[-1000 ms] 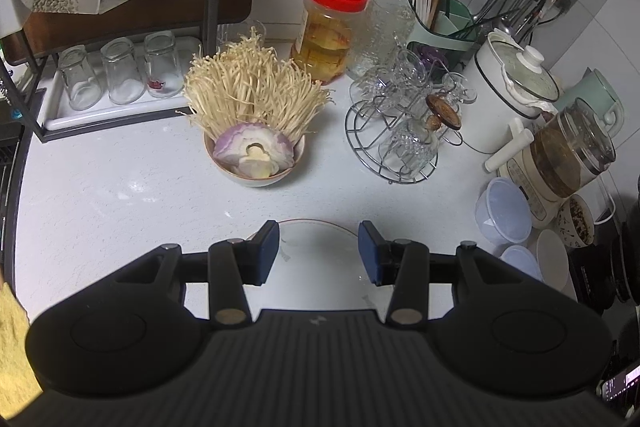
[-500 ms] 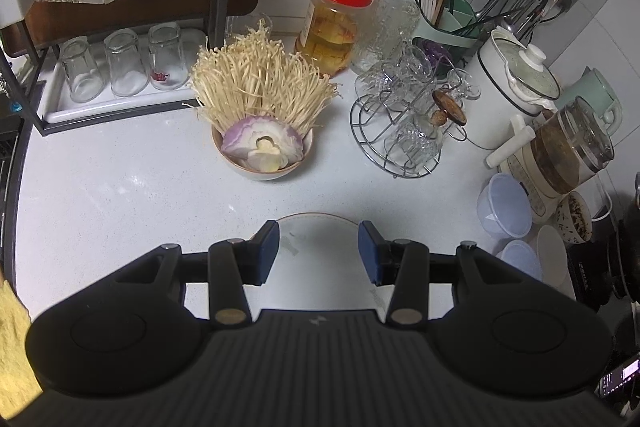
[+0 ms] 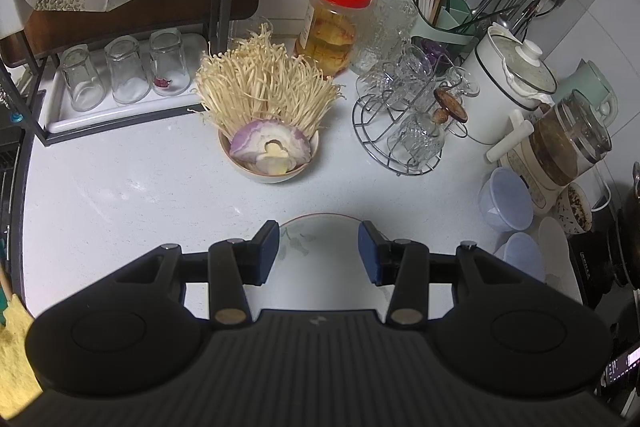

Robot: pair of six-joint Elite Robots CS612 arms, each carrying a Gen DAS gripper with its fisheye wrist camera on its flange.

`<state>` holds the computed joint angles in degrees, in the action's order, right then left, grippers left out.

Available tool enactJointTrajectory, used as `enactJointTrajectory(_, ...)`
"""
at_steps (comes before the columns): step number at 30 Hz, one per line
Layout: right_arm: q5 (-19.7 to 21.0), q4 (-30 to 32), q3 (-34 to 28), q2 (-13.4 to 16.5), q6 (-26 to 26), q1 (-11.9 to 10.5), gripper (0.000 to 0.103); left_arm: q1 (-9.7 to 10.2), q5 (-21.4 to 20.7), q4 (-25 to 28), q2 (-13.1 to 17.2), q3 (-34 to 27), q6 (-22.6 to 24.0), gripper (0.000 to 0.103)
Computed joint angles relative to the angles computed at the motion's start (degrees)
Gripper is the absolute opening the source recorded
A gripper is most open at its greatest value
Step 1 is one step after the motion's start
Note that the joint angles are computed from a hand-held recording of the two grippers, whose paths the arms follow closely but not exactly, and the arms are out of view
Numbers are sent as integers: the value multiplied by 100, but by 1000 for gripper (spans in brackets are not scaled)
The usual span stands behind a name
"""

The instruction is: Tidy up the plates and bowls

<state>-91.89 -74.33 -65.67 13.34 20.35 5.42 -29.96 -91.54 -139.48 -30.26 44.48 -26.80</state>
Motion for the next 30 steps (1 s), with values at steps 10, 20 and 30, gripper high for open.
enactJointTrajectory(10, -83, -80, -124, 129, 107, 73, 87, 38, 18, 78, -23, 16, 231, 49)
enactJointTrajectory(20, -503, 161, -596, 489, 596, 104, 87, 51, -53, 102, 52, -163, 687, 50)
enactJointTrajectory(30, -347, 386, -1281, 954, 643, -214, 87, -184, -201, 461, 423, -868, 732, 50)
